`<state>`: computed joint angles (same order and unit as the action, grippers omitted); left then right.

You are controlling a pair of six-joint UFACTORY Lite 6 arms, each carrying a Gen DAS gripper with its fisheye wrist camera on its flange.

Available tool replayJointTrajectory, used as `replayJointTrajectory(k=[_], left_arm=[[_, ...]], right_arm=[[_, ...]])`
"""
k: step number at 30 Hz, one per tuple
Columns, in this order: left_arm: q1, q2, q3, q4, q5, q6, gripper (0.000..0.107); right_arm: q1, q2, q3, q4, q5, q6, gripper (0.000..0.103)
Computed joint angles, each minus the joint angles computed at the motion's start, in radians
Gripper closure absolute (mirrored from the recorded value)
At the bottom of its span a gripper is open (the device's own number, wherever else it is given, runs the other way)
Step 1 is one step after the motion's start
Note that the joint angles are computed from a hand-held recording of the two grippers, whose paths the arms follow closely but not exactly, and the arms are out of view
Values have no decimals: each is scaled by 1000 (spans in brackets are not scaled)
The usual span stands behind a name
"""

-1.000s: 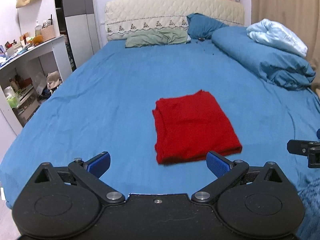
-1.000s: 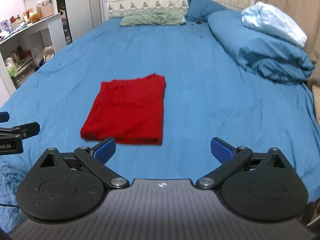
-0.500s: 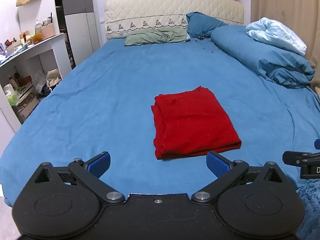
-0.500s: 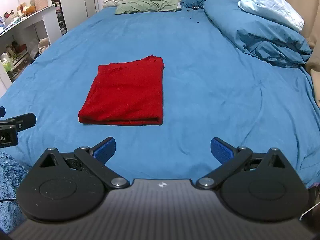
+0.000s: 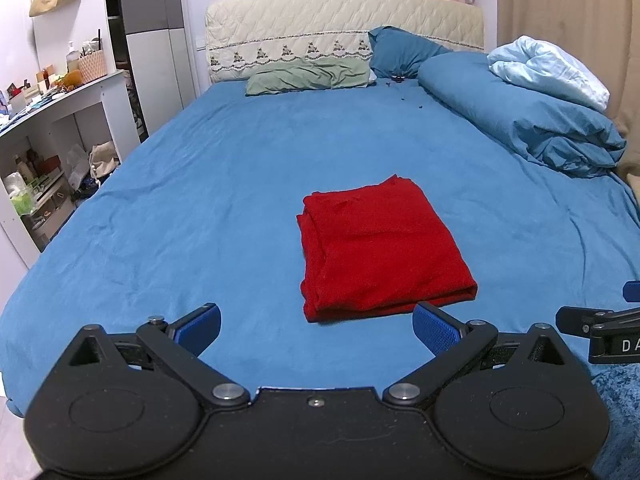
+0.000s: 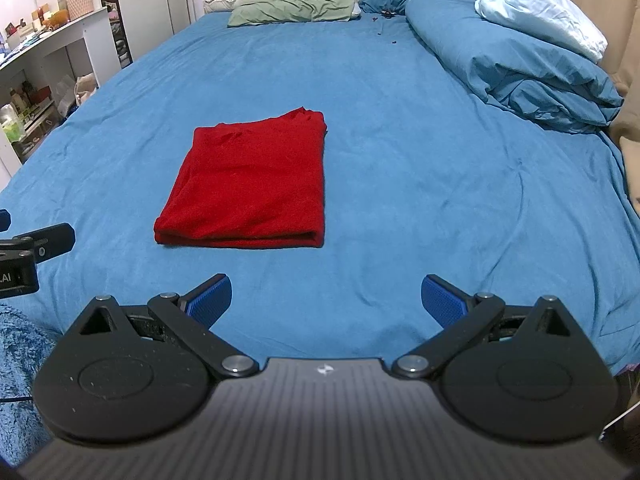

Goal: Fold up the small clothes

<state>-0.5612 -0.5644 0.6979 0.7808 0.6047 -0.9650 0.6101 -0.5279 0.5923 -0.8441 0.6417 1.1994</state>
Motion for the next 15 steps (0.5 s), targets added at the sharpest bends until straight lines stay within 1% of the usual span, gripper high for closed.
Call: replayJointTrajectory(k=[15], left_arm=[[4,0,8,6,-1,4,4]], right_arm=[[-5,-2,-6,-3,-3,-1,0]])
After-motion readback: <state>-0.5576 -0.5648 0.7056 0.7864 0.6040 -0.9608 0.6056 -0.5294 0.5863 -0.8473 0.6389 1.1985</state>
